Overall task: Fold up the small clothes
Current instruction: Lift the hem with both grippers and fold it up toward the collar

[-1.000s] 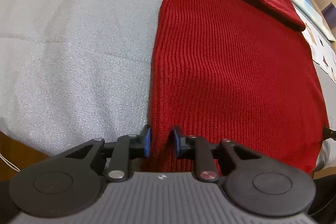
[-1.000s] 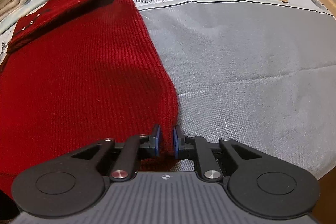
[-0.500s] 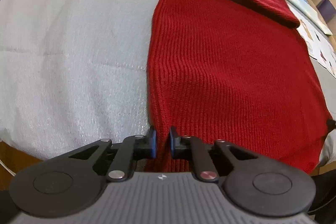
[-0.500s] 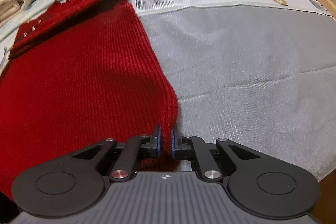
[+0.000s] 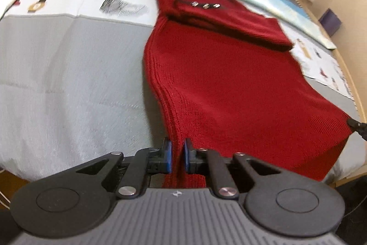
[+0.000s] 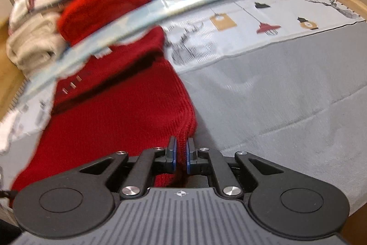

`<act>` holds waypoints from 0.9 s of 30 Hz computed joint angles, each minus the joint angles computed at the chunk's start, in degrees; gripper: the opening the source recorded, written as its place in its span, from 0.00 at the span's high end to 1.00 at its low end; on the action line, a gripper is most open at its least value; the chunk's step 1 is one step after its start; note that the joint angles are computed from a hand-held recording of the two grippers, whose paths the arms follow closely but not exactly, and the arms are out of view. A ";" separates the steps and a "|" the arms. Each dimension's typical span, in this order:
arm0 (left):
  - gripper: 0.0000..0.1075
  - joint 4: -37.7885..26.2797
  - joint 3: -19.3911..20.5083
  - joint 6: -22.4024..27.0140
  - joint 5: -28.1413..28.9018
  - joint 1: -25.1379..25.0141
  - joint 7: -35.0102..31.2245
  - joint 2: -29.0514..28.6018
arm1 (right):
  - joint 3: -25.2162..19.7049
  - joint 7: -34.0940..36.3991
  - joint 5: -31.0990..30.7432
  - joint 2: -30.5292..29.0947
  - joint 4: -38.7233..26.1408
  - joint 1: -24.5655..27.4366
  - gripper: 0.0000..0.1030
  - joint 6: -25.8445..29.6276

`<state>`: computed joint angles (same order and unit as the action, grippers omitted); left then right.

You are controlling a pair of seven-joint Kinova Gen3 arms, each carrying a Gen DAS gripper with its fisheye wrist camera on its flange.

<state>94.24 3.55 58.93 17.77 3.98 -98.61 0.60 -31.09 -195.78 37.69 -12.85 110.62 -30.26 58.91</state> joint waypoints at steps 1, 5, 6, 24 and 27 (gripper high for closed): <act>0.91 -0.06 -0.09 0.24 0.59 -0.09 -0.89 -0.58 | -0.34 -0.34 0.21 -0.81 -0.08 -0.12 0.93 0.26; 0.92 -0.36 -1.71 2.41 4.85 -1.19 -5.69 -3.14 | -3.05 -2.29 0.40 -5.64 0.50 1.60 0.94 -0.02; 0.92 -0.50 -2.34 3.39 6.34 -1.60 -7.04 -3.78 | -4.22 -2.43 0.47 -6.73 0.31 2.27 0.94 0.49; 0.93 -12.38 -4.69 13.91 15.57 -7.14 -13.87 2.78 | -2.18 9.81 -7.56 -17.27 -1.87 11.41 0.95 -1.51; 0.93 -17.61 -2.30 12.02 13.21 -6.91 -10.09 9.99 | 1.68 14.01 -8.60 -10.43 -1.71 13.83 0.95 -4.99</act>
<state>76.63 1.25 70.95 30.98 -2.92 -108.70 10.58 -29.41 -181.77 29.09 -23.28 108.92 -16.43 53.92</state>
